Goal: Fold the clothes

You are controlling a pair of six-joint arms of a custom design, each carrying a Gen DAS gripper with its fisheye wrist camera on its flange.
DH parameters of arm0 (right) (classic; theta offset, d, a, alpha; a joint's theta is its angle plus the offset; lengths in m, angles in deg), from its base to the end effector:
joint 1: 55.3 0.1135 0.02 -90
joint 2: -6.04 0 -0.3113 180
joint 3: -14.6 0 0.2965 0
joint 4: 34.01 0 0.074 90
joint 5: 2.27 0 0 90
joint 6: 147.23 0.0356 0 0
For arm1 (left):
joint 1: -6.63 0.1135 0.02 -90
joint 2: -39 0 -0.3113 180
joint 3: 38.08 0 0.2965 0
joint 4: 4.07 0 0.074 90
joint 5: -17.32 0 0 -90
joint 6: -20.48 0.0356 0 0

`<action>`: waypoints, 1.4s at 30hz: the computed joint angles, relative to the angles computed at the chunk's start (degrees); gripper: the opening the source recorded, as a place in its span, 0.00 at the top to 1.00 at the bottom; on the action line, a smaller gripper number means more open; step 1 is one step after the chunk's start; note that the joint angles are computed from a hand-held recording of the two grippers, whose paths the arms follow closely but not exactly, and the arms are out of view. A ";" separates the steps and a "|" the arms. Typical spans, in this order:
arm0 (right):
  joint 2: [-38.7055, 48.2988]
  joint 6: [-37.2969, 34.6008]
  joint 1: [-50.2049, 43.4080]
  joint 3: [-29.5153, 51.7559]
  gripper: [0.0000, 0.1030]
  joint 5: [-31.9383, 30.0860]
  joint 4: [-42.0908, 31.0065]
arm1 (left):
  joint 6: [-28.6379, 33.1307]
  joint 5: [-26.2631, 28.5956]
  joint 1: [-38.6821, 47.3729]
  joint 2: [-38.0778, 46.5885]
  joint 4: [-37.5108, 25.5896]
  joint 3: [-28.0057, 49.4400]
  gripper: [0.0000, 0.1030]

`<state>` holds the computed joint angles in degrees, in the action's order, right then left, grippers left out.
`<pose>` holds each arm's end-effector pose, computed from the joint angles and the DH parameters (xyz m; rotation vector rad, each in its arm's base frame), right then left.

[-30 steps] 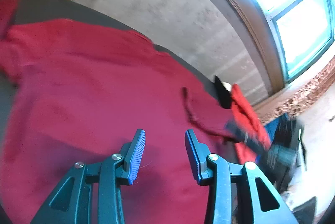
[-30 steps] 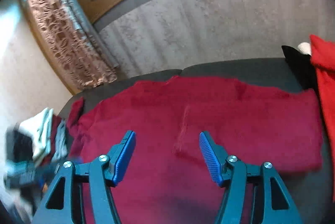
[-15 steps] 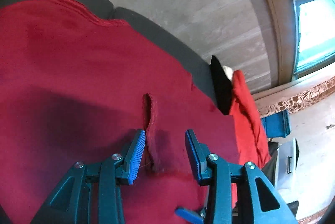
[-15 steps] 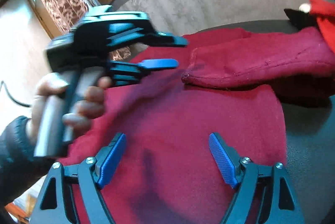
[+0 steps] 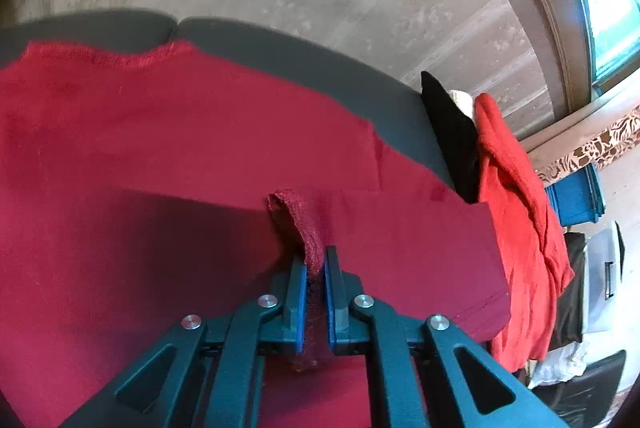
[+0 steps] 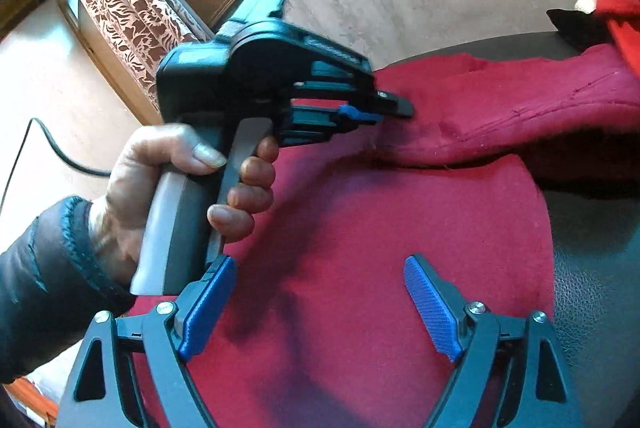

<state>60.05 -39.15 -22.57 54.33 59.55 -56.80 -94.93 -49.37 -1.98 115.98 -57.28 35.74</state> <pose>0.1663 0.1269 0.2287 -0.5804 2.2527 1.0163 0.2995 -0.0596 0.3116 -0.2195 2.5964 -0.7429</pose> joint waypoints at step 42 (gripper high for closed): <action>-0.45 0.75 3.66 1.19 0.13 4.07 -1.89 | 30.02 28.34 63.46 -1.27 -16.99 -8.06 0.89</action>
<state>59.61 -38.40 -18.91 55.52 63.63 -58.69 -64.91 -21.04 61.48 114.70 -74.28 27.68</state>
